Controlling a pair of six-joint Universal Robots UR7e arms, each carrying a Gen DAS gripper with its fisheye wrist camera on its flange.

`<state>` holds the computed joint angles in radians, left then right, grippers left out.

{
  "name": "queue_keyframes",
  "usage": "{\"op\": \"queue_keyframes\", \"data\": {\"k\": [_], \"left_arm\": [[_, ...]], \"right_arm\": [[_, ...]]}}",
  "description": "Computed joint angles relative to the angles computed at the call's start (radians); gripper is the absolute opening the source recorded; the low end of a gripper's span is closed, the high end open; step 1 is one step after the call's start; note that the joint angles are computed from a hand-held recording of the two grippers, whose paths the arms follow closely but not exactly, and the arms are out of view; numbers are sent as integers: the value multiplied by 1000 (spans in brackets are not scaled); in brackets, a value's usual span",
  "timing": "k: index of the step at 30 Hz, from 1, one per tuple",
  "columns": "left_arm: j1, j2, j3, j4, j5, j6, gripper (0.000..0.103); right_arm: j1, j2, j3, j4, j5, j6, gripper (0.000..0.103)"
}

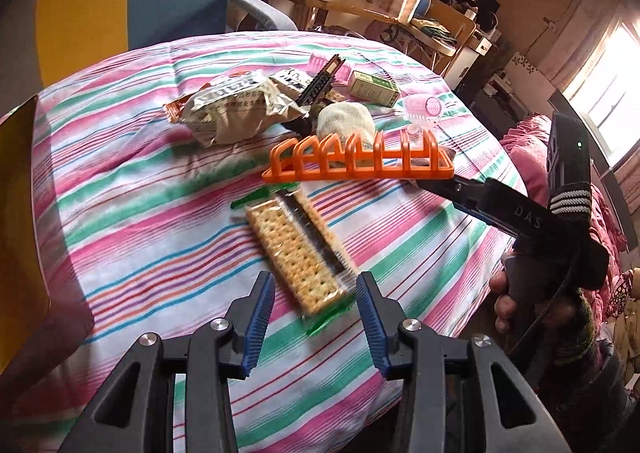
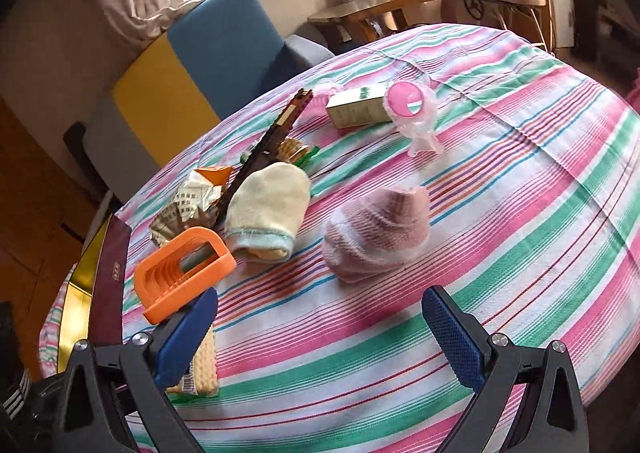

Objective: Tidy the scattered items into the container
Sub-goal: 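Grasp the cracker packet with the left tool while the right tool holds the rack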

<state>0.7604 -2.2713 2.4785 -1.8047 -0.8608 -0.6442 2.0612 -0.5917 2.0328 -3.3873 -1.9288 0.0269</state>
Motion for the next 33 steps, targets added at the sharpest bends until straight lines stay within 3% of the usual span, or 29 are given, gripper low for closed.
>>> {"op": "queue_keyframes", "data": {"k": [3, 6, 14, 17, 20, 25, 33], "left_arm": [[39, 105, -7, -85, 15, 34, 43], [64, 173, -23, -83, 50, 7, 43], [44, 196, -23, -26, 116, -61, 43], [27, 233, -39, 71, 180, -158, 43], [17, 189, -38, 121, 204, -227, 43], [82, 152, -24, -32, 97, -149, 43], [84, 236, -20, -78, 106, -109, 55]], "right_arm": [[-8, -11, 18, -4, -12, 1, 103], [-16, -21, 39, -12, -18, -9, 103], [-24, -35, 63, -34, -19, -30, 103], [-21, -37, 65, -32, -29, -38, 103], [-13, -42, 69, -26, -44, -53, 103], [-4, -54, 82, -27, -61, -77, 103], [9, -52, 80, 2, -78, -83, 103]]}}
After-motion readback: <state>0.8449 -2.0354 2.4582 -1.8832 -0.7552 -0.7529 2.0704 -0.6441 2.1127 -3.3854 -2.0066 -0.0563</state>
